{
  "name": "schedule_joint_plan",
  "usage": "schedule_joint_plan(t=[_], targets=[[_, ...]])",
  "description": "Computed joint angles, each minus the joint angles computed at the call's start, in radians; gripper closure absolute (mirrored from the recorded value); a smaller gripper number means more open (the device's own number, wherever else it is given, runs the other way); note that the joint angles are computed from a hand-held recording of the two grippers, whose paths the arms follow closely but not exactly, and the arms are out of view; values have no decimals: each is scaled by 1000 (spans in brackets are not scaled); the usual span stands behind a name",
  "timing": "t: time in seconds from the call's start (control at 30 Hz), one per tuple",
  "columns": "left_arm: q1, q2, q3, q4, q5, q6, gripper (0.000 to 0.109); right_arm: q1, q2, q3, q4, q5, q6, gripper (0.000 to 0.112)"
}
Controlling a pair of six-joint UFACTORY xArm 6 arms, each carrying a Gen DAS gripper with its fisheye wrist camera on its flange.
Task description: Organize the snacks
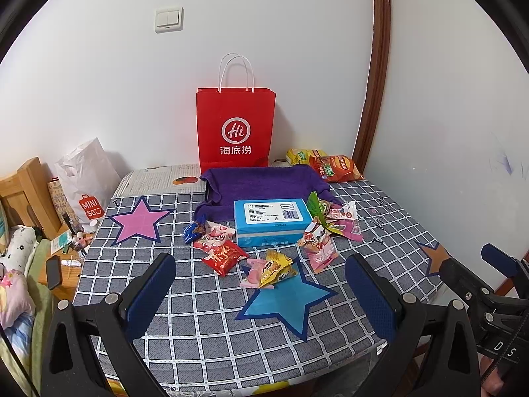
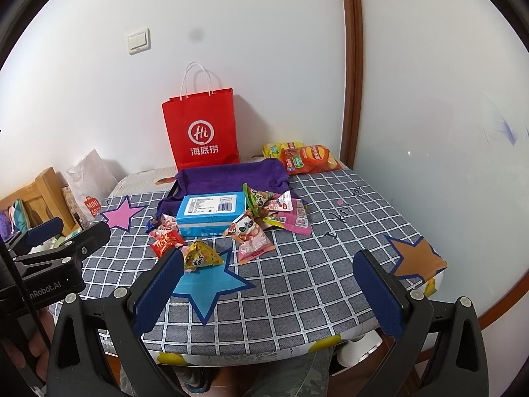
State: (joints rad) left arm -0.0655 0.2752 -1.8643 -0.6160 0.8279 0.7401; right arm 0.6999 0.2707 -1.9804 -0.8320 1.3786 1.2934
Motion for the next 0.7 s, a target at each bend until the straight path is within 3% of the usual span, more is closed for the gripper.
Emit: schedule_joint_plan(t=[0.7], targets=[[-10,-19,14,47,-34,9,6,5,-2,14,-10,-13,12,11]])
